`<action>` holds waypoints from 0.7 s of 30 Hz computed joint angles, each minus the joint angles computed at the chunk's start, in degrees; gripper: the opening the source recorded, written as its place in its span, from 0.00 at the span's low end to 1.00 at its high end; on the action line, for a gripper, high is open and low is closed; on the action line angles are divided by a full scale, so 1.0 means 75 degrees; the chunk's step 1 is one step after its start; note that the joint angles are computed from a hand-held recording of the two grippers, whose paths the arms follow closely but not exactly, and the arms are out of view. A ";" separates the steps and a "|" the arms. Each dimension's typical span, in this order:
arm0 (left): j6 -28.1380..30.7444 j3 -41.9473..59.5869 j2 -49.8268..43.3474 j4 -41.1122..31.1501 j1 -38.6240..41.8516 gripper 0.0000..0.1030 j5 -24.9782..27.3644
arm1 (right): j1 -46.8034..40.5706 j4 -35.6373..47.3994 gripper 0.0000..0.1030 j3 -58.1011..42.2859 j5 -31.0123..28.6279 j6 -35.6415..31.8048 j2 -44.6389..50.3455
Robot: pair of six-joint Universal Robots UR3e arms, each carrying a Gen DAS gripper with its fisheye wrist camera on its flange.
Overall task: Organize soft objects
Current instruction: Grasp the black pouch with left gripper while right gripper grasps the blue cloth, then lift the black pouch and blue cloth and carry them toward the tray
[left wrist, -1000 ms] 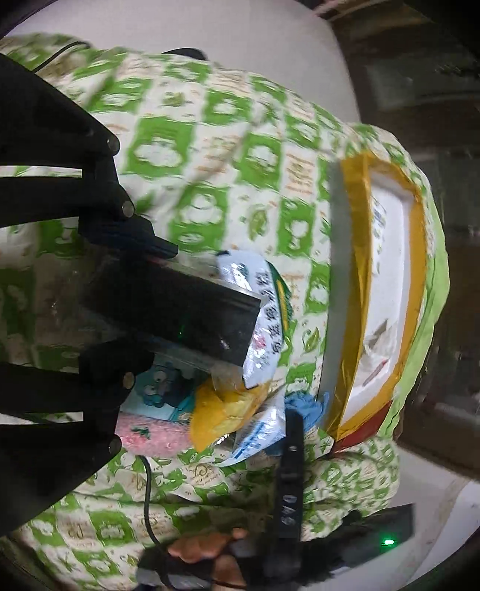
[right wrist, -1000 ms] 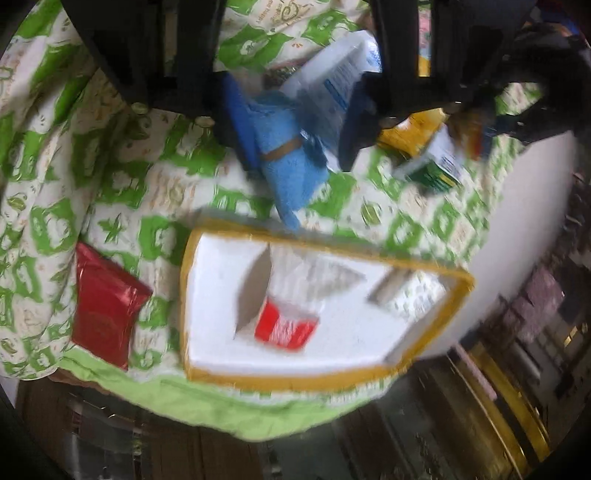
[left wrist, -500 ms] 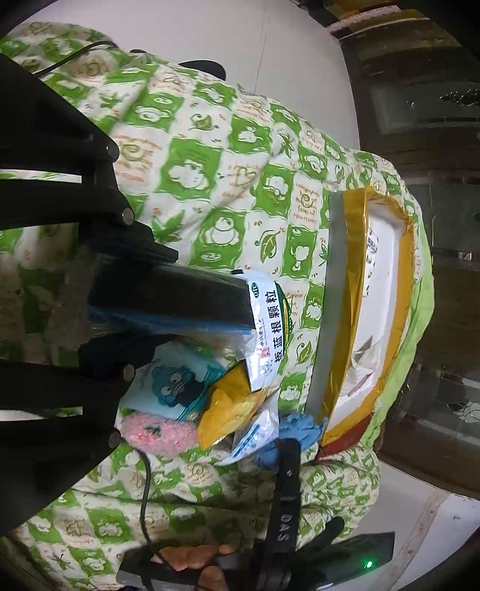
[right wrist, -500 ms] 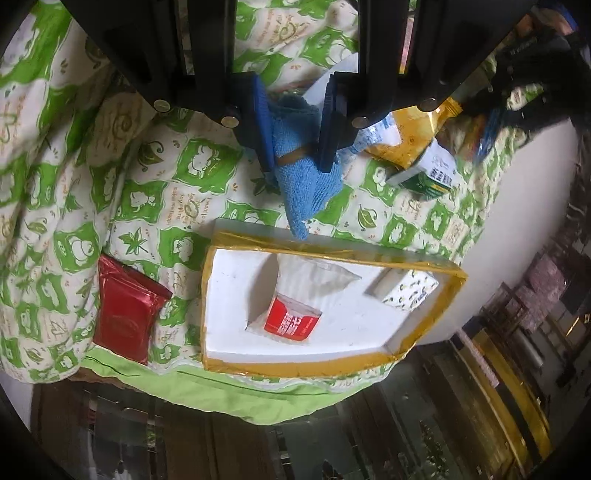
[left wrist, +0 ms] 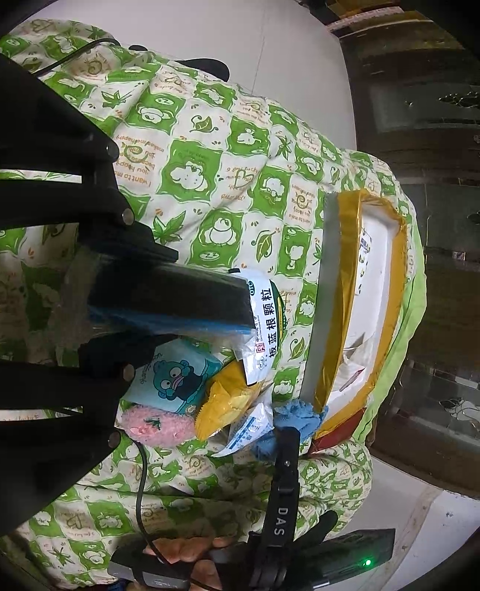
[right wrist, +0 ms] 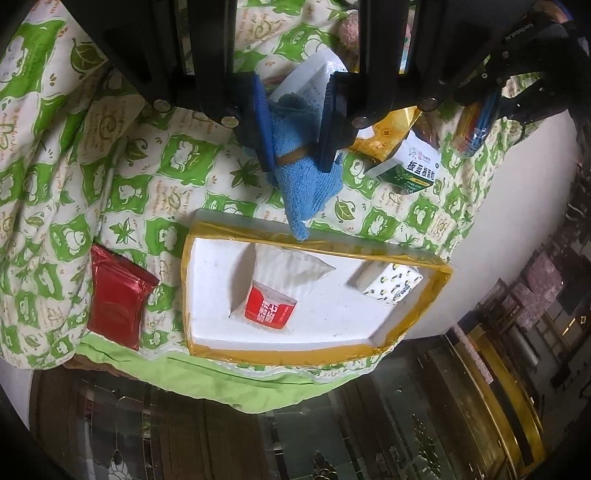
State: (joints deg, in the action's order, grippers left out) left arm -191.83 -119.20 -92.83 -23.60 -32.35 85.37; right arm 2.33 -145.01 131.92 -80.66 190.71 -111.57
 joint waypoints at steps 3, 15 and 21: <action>-0.0053 -0.0172 0.0108 0.0122 0.0236 0.32 -0.0204 | -0.0196 0.0076 0.25 0.0112 0.0314 -0.0051 -0.0288; -0.0201 -0.0217 0.0096 0.0275 0.0469 0.32 -0.0426 | -0.2958 0.2833 0.25 0.0833 0.2795 -0.1341 -0.3571; -0.0215 -0.0193 0.0064 0.0245 0.0439 0.32 -0.0339 | -0.3003 0.3010 0.25 0.0836 0.3117 -0.1341 -0.3440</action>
State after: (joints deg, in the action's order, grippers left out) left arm -193.45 -120.65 -92.35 -21.76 -29.06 82.83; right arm -20.19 -122.43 138.19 -57.28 180.66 -137.37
